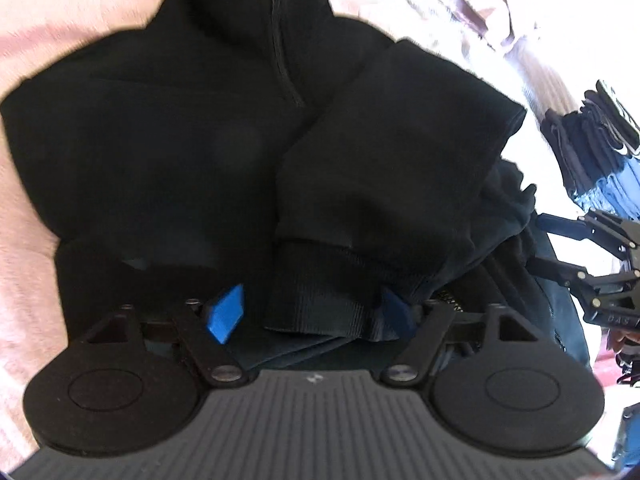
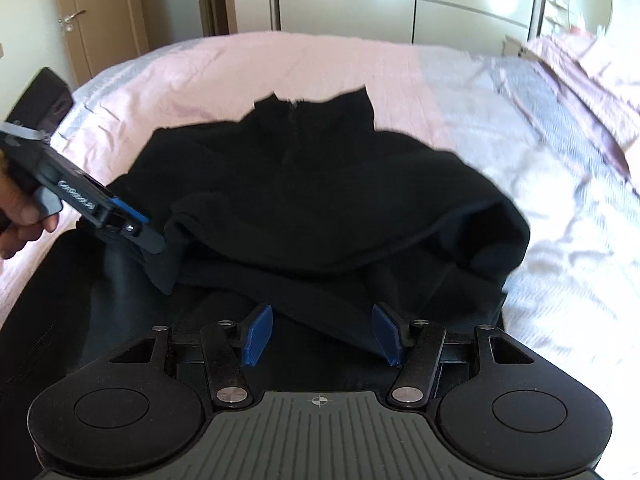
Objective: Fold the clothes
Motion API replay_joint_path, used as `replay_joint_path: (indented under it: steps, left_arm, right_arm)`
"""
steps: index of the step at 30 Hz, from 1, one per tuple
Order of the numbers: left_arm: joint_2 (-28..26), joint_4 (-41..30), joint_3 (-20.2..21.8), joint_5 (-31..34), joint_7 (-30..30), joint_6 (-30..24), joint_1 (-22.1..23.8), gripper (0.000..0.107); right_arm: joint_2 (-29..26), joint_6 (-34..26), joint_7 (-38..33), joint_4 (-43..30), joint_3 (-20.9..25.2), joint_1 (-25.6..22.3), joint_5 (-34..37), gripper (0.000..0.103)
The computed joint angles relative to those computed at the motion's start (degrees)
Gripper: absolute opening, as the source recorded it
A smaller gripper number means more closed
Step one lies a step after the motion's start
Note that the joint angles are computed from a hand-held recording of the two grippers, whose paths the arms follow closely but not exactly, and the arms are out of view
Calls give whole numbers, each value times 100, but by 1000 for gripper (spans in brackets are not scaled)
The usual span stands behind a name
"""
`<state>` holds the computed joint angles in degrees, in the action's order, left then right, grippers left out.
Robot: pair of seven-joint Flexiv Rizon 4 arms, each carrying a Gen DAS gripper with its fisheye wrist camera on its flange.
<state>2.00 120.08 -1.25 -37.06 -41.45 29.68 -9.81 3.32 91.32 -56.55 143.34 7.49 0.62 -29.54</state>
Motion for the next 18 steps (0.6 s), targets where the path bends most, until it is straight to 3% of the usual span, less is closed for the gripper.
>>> replay_joint_path:
  steps: [2, 5, 8, 10, 12, 14, 16, 18]
  left_arm:
    - [59, -212, 34, 178, -15, -260, 63, 14]
    - [157, -568, 109, 442, 58, -551, 182, 11]
    - [161, -996, 215, 729, 194, -392, 393, 11]
    - [39, -1190, 222, 1136, 148, -200, 504, 14]
    - [-106, -1270, 212, 1613, -69, -35, 579, 30]
    - [-114, -1177, 209, 1874, -104, 184, 584, 39]
    - [22, -914, 224, 1834, 24, 558, 541, 39]
    - [254, -507, 270, 1391, 410, 1024, 444, 40]
  right_arm:
    - [2, -95, 149, -4, 6, -55, -117, 59]
    - [47, -152, 710, -8, 21, -267, -621, 59]
    - [85, -155, 945, -39, 11, -363, -866, 59]
    - [60, -94, 1041, -61, -1, -420, -1026, 59]
    - [-16, -23, 1238, -83, -18, -510, -1306, 59]
    - [-80, -135, 1109, -133, -63, -382, -1070, 59]
    - [-121, -194, 956, -181, -129, -299, -922, 59]
    - [-172, -119, 1004, -218, -222, -359, -1135, 59]
